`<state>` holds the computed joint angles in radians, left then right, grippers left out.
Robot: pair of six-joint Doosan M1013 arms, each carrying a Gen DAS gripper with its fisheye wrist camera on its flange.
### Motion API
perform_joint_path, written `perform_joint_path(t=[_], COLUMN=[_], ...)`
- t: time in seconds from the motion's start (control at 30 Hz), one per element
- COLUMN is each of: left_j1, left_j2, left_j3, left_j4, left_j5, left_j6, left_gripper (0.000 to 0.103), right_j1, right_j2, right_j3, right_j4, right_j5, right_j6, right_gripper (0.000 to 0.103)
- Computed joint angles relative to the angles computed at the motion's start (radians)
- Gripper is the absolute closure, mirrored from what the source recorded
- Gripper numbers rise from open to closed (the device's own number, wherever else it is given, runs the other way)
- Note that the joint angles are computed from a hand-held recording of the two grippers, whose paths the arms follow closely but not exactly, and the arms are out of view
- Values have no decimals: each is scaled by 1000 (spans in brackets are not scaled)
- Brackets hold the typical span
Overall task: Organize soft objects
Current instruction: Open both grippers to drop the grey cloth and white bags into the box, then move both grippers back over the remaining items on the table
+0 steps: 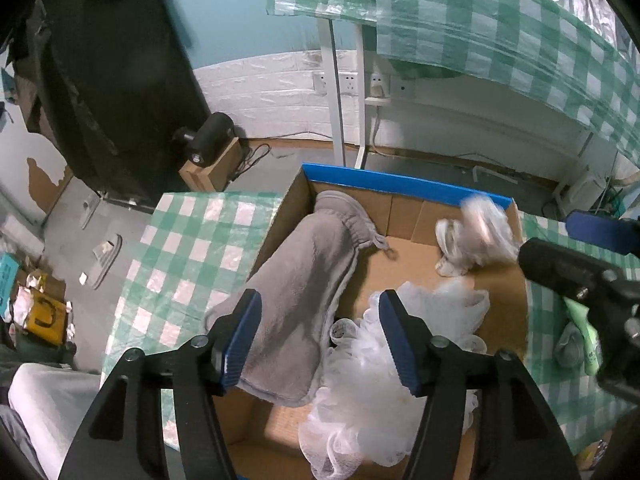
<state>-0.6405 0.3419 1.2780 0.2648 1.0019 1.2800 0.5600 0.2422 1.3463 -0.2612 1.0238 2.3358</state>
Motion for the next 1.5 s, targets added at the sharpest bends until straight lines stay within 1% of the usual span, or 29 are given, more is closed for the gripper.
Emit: perform_joint_path(t=[0.33, 0.4, 0.77, 1.03, 1.5], left_j1=[-18, -23, -52, -75, -135], left_j2=[-6, -8, -16, -13, 2], left_j3=[-1, 0, 2, -8, -25], left_j4=[-9, -9, -21, -37, -61], left_j5=[-5, -7, -32, -36, -18], left_j6=[26, 28, 58, 82, 140], left_gripper=[40, 38, 35, 34, 33], right_j1=[-13, -16, -34, -45, -70], right_j2=[-32, -42, -106, -146, -222], right_j3=[42, 53, 126, 176, 266], right_j4=[1, -3, -28, -39, -55], right_j5=[12, 15, 24, 33, 58], right_j6=[32, 42, 109, 139, 197], right_gripper=[35, 35, 35, 35, 35])
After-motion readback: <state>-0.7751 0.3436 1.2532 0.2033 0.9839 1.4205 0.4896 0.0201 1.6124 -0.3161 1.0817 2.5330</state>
